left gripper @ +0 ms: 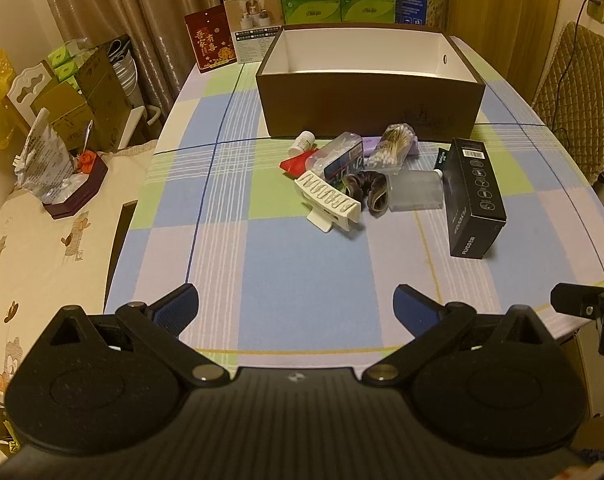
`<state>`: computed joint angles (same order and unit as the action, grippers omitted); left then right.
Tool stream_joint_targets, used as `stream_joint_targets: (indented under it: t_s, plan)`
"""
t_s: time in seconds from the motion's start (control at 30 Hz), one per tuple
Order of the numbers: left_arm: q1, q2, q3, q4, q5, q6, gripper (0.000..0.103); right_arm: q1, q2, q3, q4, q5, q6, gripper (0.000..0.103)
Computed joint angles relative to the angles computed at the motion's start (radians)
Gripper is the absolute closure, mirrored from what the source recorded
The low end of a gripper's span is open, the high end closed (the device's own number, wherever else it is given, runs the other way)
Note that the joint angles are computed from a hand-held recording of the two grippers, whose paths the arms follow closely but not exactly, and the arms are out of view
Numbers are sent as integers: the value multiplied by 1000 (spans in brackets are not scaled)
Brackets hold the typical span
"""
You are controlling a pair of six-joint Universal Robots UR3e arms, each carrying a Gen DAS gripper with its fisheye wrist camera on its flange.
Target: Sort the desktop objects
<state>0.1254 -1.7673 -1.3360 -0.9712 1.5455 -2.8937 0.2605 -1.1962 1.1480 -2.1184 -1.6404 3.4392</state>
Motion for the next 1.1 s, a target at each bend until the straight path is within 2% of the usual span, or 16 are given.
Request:
stream_joint_targets:
  t_s: [0.63, 1.1]
  plan:
    - [6, -82, 118, -75, -15, 20, 1, -6, 48, -67, 36, 4, 26, 2]
    - [5, -215, 285, -148, -46, 34, 1, -32, 117, -143, 47, 18, 53, 2]
